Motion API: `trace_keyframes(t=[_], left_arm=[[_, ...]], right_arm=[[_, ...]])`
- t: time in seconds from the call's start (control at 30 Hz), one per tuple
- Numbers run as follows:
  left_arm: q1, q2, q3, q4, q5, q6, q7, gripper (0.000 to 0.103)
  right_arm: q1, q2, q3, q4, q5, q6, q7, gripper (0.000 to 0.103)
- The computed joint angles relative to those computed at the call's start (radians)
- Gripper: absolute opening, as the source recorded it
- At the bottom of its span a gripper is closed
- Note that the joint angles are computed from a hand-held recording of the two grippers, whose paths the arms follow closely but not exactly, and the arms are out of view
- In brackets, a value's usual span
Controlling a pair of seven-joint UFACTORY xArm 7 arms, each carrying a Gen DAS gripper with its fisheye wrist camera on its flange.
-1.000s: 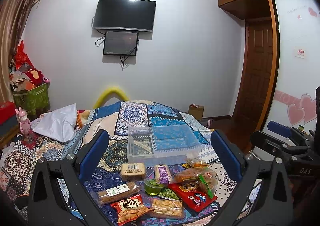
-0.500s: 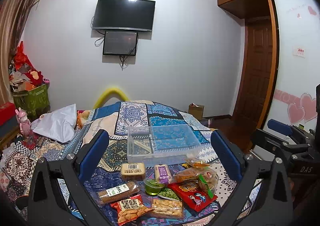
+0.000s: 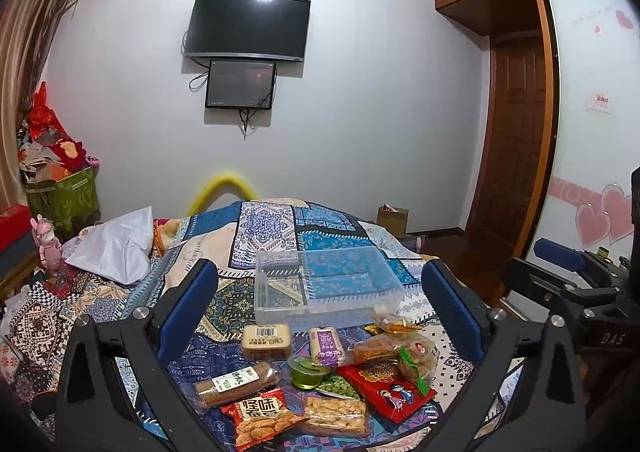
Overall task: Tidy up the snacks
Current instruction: 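Grasp the paper-wrapped biscuit tube with the left tool while the right tool grasps the cat-ear crisps bag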
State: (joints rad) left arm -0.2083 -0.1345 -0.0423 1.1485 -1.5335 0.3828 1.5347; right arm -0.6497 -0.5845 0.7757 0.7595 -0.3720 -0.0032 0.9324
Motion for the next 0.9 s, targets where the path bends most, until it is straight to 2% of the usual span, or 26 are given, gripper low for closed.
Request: trace_keyframes(t=[0.17, 0.57, 0.73, 0.9], left_arm=[[0.004, 0.038, -0.005, 0.021, 0.039, -0.007, -0.032, 0.103], [0.062, 0.229, -0.042, 0.104, 0.331, -0.036, -0.292, 0.102], [0.094, 0.315, -0.062, 0.123, 0.532, -0.064, -0.445, 0.098], [0.123, 0.386, -0.063, 0.153, 0.714, -0.021, -0.633, 0.098]], right_arm=[[-0.010, 0.024, 0.008, 0.004, -0.003, 0.004, -0.002, 0.103], [0.012, 0.193, -0.019, 0.025, -0.088, 0.062, 0.033, 0.103], [0.092, 0.278, -0.091, 0.027, -0.120, 0.109, 0.032, 0.103], [0.226, 0.358, -0.217, 0.030, -0.093, 0.139, -0.010, 0.103]])
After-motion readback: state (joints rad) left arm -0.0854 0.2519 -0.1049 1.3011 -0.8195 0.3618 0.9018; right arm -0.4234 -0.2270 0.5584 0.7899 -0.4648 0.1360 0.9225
